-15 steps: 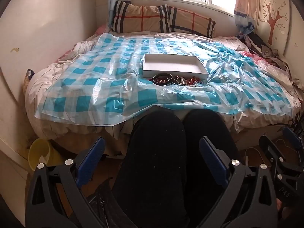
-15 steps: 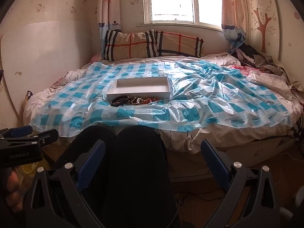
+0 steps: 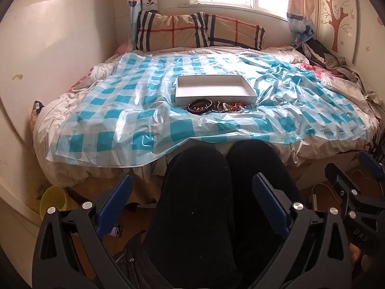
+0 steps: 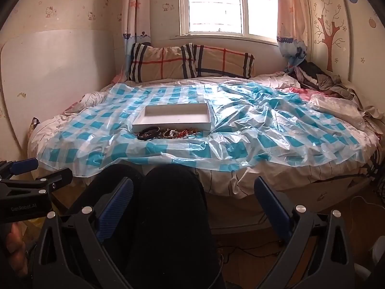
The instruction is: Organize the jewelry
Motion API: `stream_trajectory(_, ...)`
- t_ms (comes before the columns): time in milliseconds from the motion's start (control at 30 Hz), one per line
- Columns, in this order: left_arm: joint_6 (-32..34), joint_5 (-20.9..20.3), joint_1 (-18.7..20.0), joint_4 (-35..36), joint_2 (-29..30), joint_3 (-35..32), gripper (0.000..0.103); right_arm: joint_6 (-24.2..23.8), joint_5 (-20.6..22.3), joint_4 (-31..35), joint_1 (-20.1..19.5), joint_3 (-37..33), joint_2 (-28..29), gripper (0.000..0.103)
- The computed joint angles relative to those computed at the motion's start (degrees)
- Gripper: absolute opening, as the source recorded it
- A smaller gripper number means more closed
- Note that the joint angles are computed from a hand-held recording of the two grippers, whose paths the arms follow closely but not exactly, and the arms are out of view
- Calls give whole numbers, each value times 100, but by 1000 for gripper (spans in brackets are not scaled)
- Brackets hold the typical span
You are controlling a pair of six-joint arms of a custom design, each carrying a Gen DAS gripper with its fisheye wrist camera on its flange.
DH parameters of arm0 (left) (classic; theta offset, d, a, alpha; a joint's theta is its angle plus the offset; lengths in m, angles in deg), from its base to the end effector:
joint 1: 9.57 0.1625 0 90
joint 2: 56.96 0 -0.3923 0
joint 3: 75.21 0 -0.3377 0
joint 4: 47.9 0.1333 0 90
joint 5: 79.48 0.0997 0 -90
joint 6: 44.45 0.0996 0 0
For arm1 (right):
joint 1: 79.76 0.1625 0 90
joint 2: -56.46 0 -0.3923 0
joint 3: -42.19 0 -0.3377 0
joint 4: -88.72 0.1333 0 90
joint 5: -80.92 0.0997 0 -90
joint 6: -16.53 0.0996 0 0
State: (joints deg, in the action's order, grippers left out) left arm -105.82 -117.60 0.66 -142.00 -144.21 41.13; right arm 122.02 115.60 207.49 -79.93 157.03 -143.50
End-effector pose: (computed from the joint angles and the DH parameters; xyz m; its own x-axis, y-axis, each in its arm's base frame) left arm -0.3347 -0.2755 0.2923 -0.6787 0.1781 -0.7125 0.6182 0.6622 -0.4235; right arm 0.3474 -0.2162 0.2507 -0.7164 0.1541 0.6805 -0.5101 0.5498 -0.6614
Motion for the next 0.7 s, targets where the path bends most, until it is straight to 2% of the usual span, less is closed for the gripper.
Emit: stream_trajectory(700, -41, 126, -29, 37, 16, -17, 95, -37, 24, 10, 22, 52, -25, 97)
